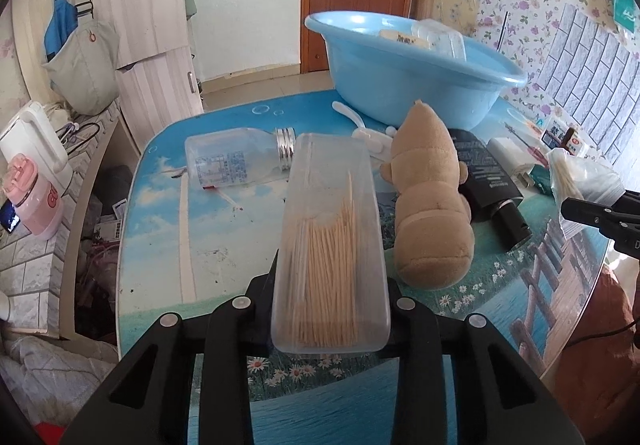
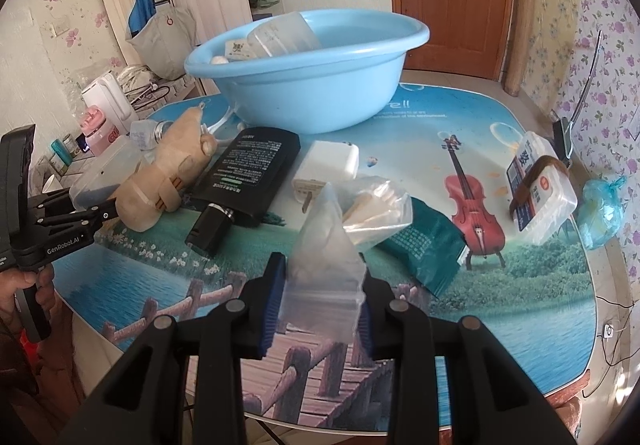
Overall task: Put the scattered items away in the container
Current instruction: 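Lift the toothpick box and zip bag and carry both over the blue basin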
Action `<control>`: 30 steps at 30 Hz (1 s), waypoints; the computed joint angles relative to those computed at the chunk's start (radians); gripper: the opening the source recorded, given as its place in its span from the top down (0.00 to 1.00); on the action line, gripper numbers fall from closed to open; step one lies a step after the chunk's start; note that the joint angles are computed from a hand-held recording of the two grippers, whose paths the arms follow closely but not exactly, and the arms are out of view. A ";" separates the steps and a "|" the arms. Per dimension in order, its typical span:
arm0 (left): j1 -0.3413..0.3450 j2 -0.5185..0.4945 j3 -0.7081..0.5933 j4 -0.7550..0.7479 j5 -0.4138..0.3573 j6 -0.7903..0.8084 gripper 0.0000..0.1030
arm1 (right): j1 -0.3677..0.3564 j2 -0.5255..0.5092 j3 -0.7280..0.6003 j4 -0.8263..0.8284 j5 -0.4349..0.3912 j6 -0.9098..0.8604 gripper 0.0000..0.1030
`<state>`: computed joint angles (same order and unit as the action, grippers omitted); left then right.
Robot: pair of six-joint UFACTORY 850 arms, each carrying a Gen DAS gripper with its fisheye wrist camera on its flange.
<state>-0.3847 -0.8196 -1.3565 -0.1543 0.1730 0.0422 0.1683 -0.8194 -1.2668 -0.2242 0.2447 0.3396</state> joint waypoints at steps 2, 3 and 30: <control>0.002 0.009 0.008 0.000 0.012 -0.002 0.70 | -0.001 0.008 0.009 0.023 0.016 -0.022 0.70; 0.003 0.014 0.012 0.006 0.017 -0.009 0.70 | -0.001 0.011 0.013 0.032 0.024 -0.029 0.71; 0.001 0.109 0.026 0.365 0.101 -0.341 0.70 | -0.008 0.103 0.058 -0.056 0.205 0.030 0.76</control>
<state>-0.3838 -0.7104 -1.3307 0.2104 0.2736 -0.2984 0.1603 -0.7165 -1.2088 -0.2805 0.4495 0.3697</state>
